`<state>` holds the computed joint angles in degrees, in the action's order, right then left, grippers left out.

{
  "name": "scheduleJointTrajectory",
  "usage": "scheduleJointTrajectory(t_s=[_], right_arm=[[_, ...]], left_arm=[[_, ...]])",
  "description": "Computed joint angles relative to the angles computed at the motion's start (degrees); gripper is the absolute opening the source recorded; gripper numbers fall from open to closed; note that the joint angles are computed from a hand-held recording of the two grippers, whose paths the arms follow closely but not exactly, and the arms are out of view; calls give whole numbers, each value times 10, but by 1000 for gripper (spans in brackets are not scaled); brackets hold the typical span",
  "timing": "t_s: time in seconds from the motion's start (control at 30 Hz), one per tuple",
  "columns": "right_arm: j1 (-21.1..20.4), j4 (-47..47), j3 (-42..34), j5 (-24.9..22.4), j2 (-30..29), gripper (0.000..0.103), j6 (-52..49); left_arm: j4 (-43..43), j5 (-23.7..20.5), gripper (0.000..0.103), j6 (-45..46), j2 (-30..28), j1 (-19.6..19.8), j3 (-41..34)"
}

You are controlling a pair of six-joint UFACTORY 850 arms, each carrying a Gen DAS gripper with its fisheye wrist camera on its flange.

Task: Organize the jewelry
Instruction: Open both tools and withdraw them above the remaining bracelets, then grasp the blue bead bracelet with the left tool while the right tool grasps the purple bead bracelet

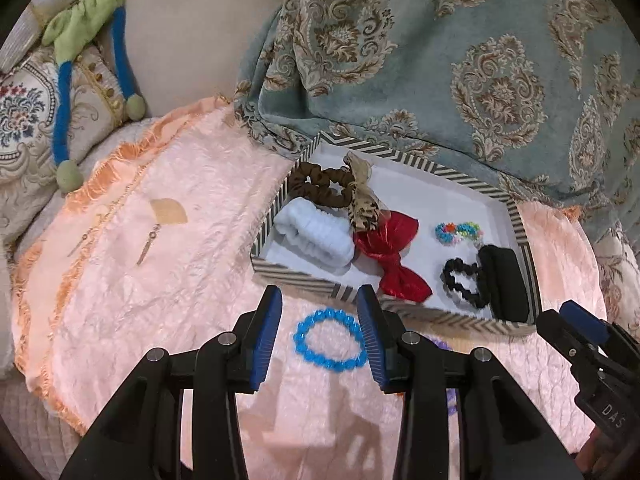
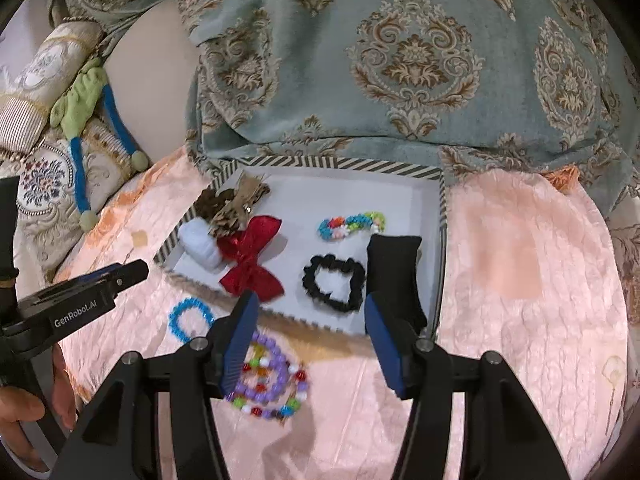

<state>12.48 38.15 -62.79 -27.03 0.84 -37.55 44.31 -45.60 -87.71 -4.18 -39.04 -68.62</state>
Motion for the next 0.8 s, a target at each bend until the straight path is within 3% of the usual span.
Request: scheduleJointTrajectory(t_s=[0.5,0.63,0.8], right_arm=[[3,6,57,-21,69,59,-13],[-2,12,65,-27,75,59,-20],[-19,52,80,-40,75,59,-65]], left_arm=[[22,-35,22,-34,32,-47,26],[0,-12,22,-27,45,-43,40],[-73,70,22,-11,84,-7,88]])
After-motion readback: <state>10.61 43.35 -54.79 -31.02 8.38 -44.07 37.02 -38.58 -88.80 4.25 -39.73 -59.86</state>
